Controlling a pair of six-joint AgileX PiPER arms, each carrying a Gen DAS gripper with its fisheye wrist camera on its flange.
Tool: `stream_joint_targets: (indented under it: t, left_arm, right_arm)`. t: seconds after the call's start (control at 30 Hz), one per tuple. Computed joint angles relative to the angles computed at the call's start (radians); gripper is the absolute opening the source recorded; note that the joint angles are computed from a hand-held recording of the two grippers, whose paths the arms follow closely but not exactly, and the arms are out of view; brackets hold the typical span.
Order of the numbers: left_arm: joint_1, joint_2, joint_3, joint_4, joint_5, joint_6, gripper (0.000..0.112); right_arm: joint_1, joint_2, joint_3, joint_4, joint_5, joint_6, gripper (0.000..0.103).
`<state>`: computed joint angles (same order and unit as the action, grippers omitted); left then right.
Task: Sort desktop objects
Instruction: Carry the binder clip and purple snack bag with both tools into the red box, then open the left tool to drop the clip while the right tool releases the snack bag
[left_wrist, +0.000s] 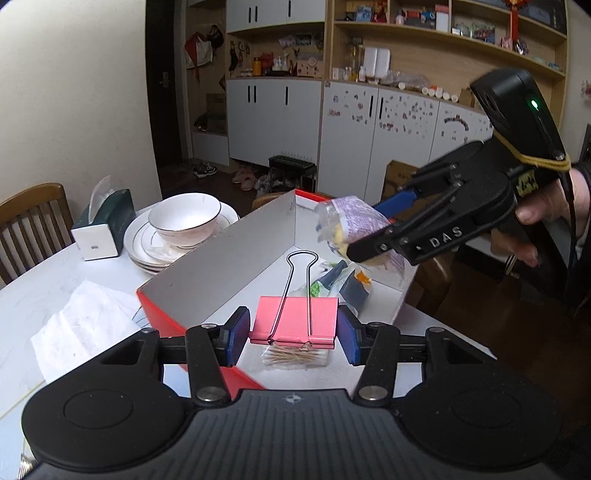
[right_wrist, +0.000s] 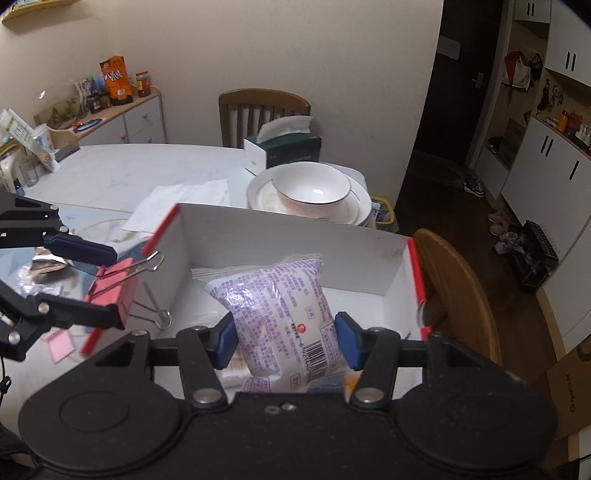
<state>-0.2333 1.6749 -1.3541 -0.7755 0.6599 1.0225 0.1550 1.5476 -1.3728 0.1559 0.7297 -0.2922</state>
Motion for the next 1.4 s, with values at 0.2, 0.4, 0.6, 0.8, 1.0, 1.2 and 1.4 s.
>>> stream_joint_targets:
  t: [0.2, 0.4, 0.6, 0.8, 1.0, 1.2, 1.4]
  left_arm:
    - [-0.069, 0.078, -0.090, 0.119, -0.026, -0.113, 0.049]
    - [-0.118, 0.177, -0.207, 0.259, -0.021, -0.240, 0.049]
    - [-0.141, 0.268, -0.320, 0.361, -0.004, -0.366, 0.049]
    - [-0.157, 0.342, -0.413, 0.500, 0.015, -0.509, 0.049]
    - [-0.155, 0.406, -0.501, 0.578, 0.072, -0.607, 0.049]
    - [-0.161, 0.480, -0.615, 0.634, 0.159, -0.667, 0.049]
    - [-0.176, 0.550, -0.728, 0.685, 0.262, -0.701, 0.049]
  right_arm:
    - [-0.038, 0.109, -0.100, 0.027, 0.037, -0.053, 0.055]
    - [-0.057, 0.219, -0.204, 0.027, 0.076, -0.062, 0.055]
    - [-0.072, 0.332, -0.317, 0.012, 0.116, -0.070, 0.055]
    - [-0.070, 0.411, -0.401, -0.006, 0.158, -0.093, 0.054]
    - [-0.059, 0.454, -0.420, -0.029, 0.174, -0.126, 0.053]
    - [-0.060, 0.478, -0.432, -0.009, 0.189, -0.143, 0.053]
    - [-0.057, 0.505, -0.473, -0.009, 0.224, -0.138, 0.053]
